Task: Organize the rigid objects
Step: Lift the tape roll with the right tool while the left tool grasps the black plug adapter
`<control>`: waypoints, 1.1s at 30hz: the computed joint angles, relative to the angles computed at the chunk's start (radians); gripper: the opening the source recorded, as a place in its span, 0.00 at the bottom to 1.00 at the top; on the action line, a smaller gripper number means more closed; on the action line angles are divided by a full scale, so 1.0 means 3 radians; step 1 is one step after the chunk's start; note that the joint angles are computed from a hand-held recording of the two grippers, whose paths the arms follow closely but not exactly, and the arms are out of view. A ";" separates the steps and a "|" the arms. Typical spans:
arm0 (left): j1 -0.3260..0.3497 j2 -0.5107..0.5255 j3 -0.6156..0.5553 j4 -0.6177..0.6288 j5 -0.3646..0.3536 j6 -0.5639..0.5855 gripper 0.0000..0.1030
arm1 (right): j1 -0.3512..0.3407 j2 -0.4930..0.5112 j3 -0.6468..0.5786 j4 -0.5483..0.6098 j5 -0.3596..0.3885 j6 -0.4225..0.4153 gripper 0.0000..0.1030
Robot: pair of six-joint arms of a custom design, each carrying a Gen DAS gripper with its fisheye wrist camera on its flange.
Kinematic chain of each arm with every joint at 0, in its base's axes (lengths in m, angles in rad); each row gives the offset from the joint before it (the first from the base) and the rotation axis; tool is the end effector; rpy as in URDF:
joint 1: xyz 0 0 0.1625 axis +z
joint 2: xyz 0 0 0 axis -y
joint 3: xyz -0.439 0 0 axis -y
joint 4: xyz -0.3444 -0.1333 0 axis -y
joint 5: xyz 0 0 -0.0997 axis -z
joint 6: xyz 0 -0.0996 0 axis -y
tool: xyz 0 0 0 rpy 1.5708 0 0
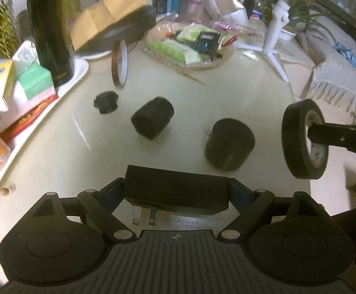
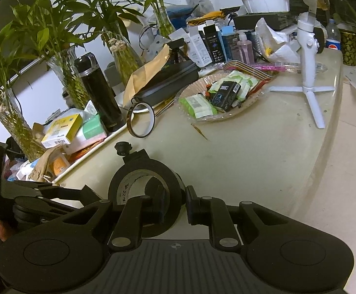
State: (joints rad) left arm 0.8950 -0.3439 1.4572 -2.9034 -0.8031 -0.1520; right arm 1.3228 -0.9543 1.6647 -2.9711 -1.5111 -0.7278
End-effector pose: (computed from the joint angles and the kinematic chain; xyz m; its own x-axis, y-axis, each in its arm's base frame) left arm -0.2663 -0.6559 -0.0467 -0.7408 0.2131 -0.6371 0.5042 0.8030 -0.3177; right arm -0.0258 -0.6692 0.2829 -0.8554 -0.3419 0.3890 -0.5086 0.6968 -0.5058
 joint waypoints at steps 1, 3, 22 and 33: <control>-0.0017 -0.0006 0.0025 -0.0058 0.0026 0.0025 0.86 | -0.0002 -0.0005 0.0009 -0.0005 0.0008 0.0002 0.19; -0.0046 -0.0017 0.0064 -0.0153 0.0068 0.0047 0.86 | -0.0007 -0.0017 0.0026 -0.0010 0.0023 -0.0003 0.19; -0.0442 -0.0362 0.0731 -0.0705 0.0312 -0.0032 0.86 | -0.0109 -0.0299 0.0329 0.0186 0.0385 0.0032 0.19; -0.0618 -0.0599 0.1150 -0.0705 0.0231 -0.0121 0.86 | -0.0150 -0.0454 0.0549 0.0321 0.0469 -0.0057 0.19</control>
